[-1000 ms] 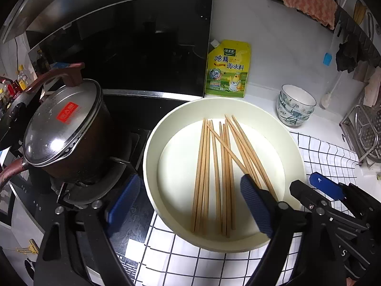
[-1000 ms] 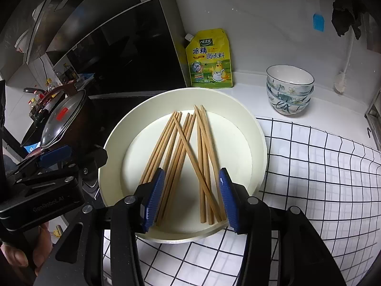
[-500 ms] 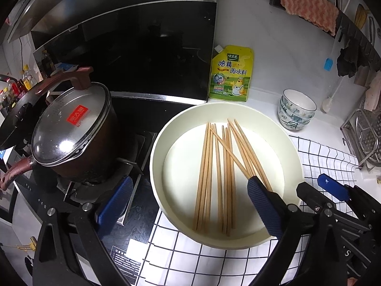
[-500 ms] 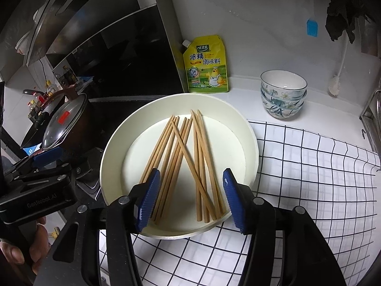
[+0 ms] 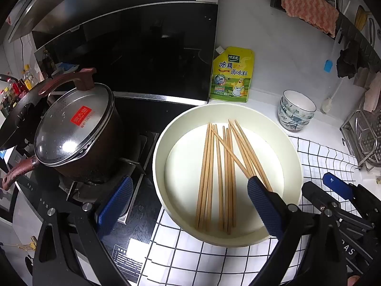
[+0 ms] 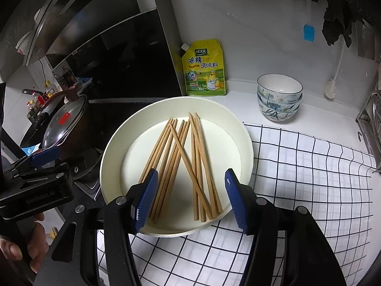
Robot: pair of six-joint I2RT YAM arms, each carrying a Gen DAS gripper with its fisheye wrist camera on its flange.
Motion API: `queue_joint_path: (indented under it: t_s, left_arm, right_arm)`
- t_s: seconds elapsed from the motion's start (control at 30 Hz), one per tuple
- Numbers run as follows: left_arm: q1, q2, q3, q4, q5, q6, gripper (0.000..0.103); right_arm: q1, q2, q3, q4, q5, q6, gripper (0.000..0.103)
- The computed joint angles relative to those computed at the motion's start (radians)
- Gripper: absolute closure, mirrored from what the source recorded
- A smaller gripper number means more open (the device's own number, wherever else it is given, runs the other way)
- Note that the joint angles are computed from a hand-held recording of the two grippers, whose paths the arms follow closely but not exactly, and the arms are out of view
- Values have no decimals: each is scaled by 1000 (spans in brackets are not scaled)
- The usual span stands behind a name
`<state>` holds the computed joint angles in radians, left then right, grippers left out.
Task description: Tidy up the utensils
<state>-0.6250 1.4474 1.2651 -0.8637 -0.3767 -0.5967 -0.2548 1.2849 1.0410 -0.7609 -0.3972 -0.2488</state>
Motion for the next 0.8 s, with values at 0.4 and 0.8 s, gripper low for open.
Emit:
queue_joint_path:
  t_s: [0.4, 0.8]
  left_arm:
    - [-4, 12, 13, -14, 1, -1, 8]
    - [-25, 28, 37, -37, -40, -19, 8]
  right_arm:
    - [-3, 15, 9, -4, 10, -1, 43]
    - [-11, 9, 6, -6, 9, -7, 42]
